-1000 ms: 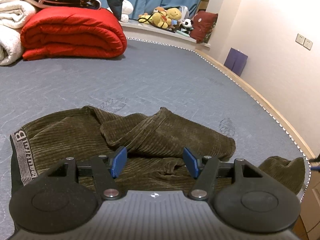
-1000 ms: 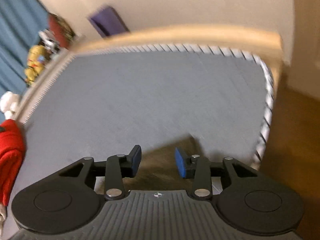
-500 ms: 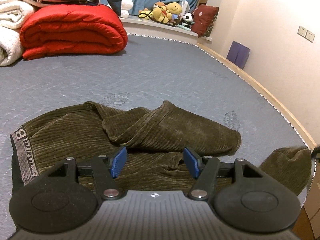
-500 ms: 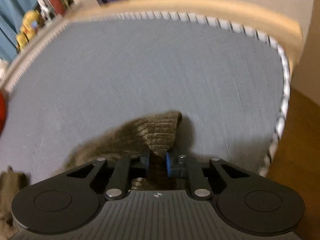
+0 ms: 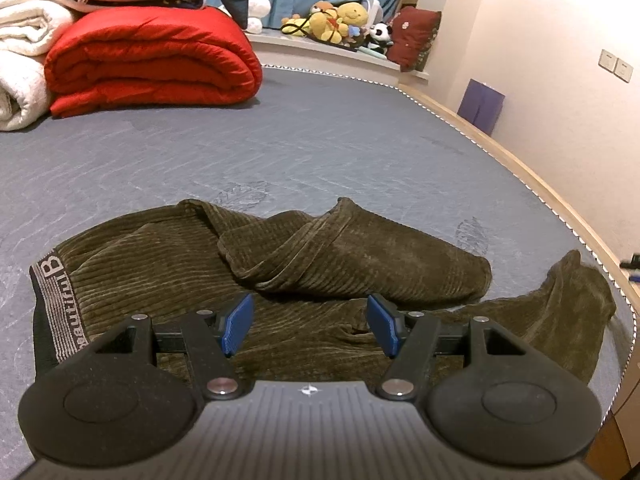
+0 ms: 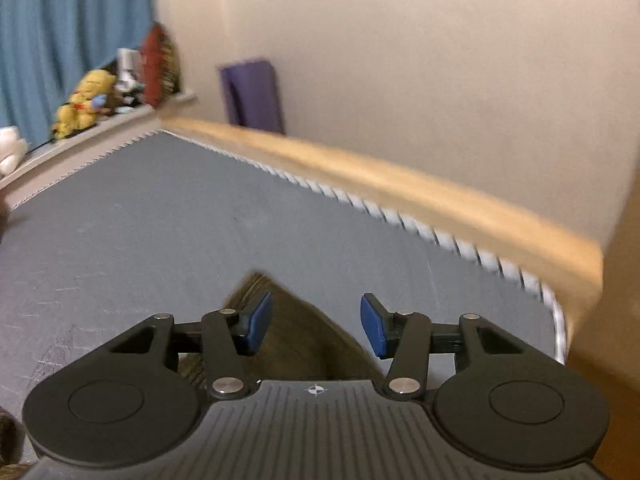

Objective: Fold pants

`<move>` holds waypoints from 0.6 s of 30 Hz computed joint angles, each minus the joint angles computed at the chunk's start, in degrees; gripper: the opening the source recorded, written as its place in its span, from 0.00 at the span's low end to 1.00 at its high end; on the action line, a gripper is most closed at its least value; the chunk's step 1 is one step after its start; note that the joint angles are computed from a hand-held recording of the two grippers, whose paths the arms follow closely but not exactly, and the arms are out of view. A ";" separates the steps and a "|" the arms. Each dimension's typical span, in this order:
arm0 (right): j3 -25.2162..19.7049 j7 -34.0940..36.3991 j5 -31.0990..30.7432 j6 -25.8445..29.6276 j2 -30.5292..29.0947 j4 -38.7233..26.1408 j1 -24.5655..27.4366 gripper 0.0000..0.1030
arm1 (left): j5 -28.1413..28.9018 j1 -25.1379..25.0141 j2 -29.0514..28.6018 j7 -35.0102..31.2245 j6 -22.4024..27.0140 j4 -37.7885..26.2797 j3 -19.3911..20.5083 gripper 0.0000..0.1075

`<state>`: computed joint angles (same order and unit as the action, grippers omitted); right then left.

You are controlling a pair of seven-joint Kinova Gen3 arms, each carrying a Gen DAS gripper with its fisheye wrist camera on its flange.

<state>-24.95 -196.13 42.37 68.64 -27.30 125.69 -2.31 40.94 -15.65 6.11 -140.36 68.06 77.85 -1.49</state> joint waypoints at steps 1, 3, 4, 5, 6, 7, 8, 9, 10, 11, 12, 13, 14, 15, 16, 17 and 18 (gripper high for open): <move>0.74 -0.44 -2.33 0.41 -0.93 0.50 -0.23 0.50 | -0.03 0.03 -0.01 -0.20 0.16 -0.02 0.04 0.64; 3.45 -2.46 -6.99 2.52 -1.98 0.73 -3.12 0.50 | -0.32 0.22 -0.06 -0.72 0.26 0.10 0.15 0.67; 5.81 -3.86 -9.32 2.35 -2.90 1.66 -4.89 0.50 | -0.48 0.35 -0.19 -0.99 0.09 0.31 0.20 0.68; 7.58 -4.60 -11.65 1.25 -4.24 2.46 -5.59 0.50 | -0.61 0.50 -0.29 -1.13 -0.07 0.46 0.22 0.68; 9.15 -4.74 -13.79 -0.78 -5.72 3.35 -5.23 0.50 | -0.67 0.62 -0.31 -1.12 -0.13 0.50 0.23 0.68; 10.57 -5.00 -15.63 -3.11 -7.07 4.42 -5.04 0.50 | -0.62 0.70 -0.35 -1.05 -0.18 0.54 0.22 0.68; 11.02 -5.24 -17.07 -5.44 -8.67 5.60 -3.78 0.50 | -0.55 0.78 -0.42 -0.97 -0.33 0.64 0.20 0.68; 10.70 -4.79 -18.14 -7.64 -9.28 6.32 -1.46 0.50 | -0.46 0.81 -0.51 -0.93 -0.49 0.75 0.16 0.68; 10.50 -4.12 -18.76 -9.97 -9.71 7.09 0.39 0.50 | -0.39 0.82 -0.57 -0.90 -0.58 0.79 0.10 0.68; 10.50 -3.54 -18.73 -12.30 -9.65 7.87 1.45 0.50 | -0.34 0.82 -0.61 -0.89 -0.64 0.81 0.04 0.68; 9.55 -2.61 -19.19 -14.63 -9.18 8.34 3.55 0.49 | -0.33 0.81 -0.70 -0.91 -0.81 0.92 -0.03 0.68; 9.67 -1.85 -18.91 -16.96 -8.27 9.06 4.68 0.49 | -0.39 0.81 -0.77 -0.90 -1.02 1.01 -0.10 0.68; 9.60 -1.27 -18.95 -18.41 -6.98 9.20 5.74 0.49 | -0.44 0.79 -0.80 -0.90 -1.20 1.04 -0.18 0.68; 8.62 -1.61 -18.99 -19.56 -6.00 9.56 7.25 0.42 | -0.45 0.73 -0.83 -0.84 -1.38 1.08 -0.29 0.68; 6.57 -2.34 -18.43 -19.78 -5.21 9.51 9.15 0.35 | -0.47 0.62 -0.82 -0.65 -1.53 1.03 -0.42 0.68; 4.77 -2.13 -18.20 -19.07 -4.25 8.79 10.76 0.11 | -0.47 0.45 -0.69 -0.35 -1.56 0.79 -0.56 0.68; 3.94 -2.43 -18.18 -18.38 -4.18 8.25 11.31 0.08 | -0.41 0.24 -0.58 -0.06 -1.55 0.57 -0.68 0.68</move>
